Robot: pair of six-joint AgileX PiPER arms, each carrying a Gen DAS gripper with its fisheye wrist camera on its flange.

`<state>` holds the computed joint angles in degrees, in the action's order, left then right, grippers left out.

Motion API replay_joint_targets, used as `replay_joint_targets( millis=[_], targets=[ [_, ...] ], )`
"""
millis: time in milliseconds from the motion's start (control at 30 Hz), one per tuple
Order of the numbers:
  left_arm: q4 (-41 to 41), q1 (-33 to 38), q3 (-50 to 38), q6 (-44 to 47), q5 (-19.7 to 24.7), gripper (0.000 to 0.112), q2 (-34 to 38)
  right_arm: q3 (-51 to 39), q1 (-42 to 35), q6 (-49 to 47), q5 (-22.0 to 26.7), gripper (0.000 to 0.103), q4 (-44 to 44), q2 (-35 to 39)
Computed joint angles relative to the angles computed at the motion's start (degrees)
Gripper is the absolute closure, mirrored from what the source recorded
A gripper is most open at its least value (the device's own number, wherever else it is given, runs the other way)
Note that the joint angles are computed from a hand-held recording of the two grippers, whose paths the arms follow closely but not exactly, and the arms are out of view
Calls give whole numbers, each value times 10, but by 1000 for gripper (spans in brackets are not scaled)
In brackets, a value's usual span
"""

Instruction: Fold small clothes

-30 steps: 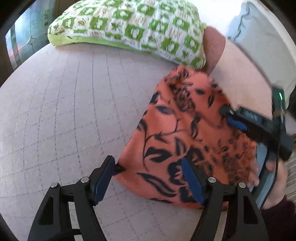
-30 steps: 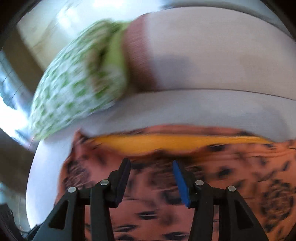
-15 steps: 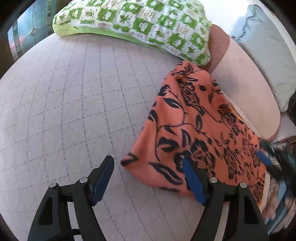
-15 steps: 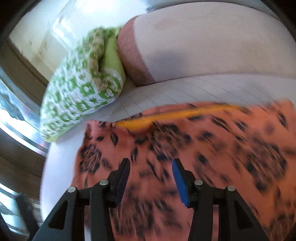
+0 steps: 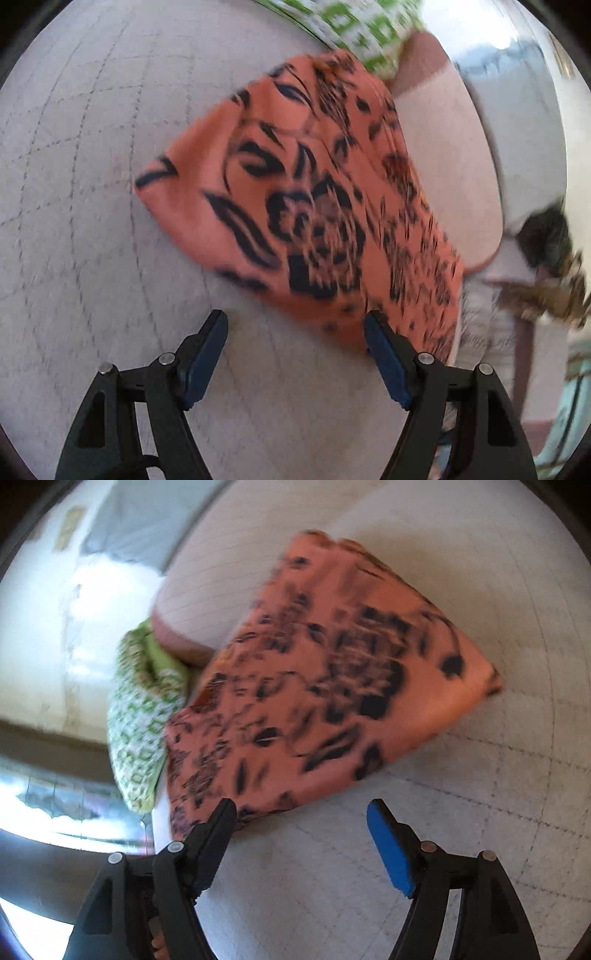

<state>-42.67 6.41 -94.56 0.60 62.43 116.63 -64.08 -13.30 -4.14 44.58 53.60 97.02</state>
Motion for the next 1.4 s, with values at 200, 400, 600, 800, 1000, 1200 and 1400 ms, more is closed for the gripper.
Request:
replay_joint_targets(
  millis=[200, 400, 600, 800, 1000, 1200, 1400],
  targets=[
    [-89, 31, -28, -24, -36, 35, 43, 12, -46, -91, -57, 27, 170, 53],
    [-187, 29, 11, 50, -105, 36, 42, 9, -42, -221, -91, 18, 323, 90],
    [-146, 5, 15, 49, -150, 87, 39, -26, -29, -208, -107, 82, 243, 109],
    [-148, 6, 58, 87, -174, 93, -5, -16, 13, -188, -185, 85, 163, 48],
    [-158, 40, 194, 143, -146, 94, -114, 38, 6, -81, -156, 85, 44, -52],
    [-120, 100, 390, 193, -103, 94, -281, 156, -60, -51, -37, 85, 1, -189],
    [-33, 152, 517, 207, -62, 94, -435, 250, -205, -99, 148, 85, -22, -308]
  ],
)
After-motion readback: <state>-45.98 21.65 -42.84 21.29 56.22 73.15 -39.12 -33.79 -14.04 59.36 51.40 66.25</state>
